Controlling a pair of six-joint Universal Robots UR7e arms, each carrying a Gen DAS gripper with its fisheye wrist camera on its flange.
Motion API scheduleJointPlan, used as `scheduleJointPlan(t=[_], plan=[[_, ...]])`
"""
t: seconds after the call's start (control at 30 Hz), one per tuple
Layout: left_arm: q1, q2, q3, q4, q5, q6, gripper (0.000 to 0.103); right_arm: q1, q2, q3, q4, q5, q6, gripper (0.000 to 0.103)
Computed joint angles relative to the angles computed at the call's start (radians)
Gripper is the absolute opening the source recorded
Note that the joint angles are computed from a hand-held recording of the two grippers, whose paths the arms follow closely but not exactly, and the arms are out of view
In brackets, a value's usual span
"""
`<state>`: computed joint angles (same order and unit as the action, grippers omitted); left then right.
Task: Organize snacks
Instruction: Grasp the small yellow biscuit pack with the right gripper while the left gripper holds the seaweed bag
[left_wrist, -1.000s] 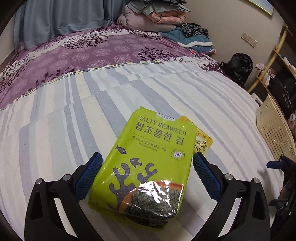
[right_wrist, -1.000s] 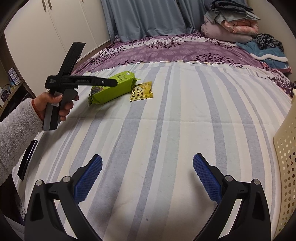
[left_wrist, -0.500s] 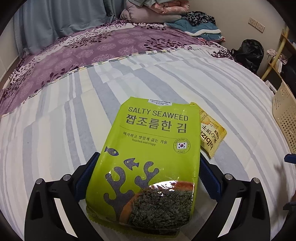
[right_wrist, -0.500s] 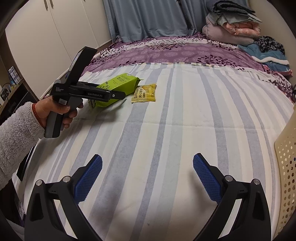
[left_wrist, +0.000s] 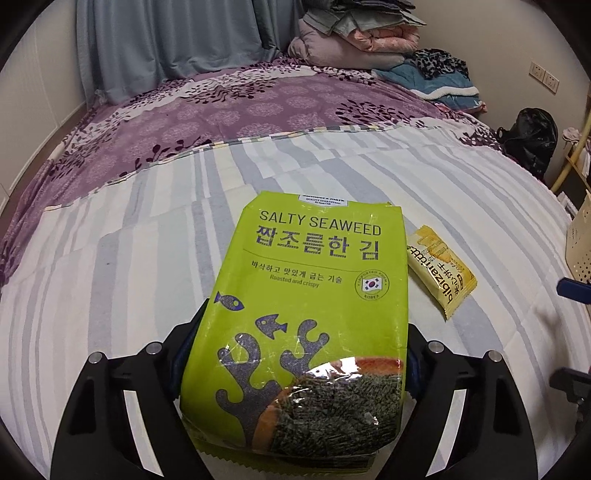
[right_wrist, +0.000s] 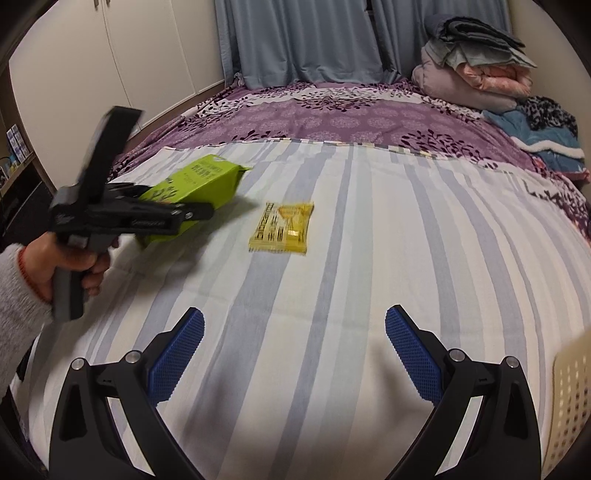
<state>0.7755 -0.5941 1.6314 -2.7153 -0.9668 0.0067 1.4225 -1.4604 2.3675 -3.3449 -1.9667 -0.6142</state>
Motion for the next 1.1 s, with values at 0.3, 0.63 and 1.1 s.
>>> scheduleJointPlan(t=[0.3,0.63,1.1], plan=[[-0.027,-0.075,0.102,-0.054,0.061,-0.053,0.085,0.017,0.167,-0.194,0.092,-0.023,0.067,0.098],[-0.042,-0.113,0.163,-0.062,0.112,-0.116,0.085,0.038,0.289,-0.296,0.101,-0.107,0.065,0.080],[-0.049,-0.116,0.176,-0.070,0.101,-0.141,0.085,0.053,0.292,-0.270,0.032,-0.152,-0.009,0.047]])
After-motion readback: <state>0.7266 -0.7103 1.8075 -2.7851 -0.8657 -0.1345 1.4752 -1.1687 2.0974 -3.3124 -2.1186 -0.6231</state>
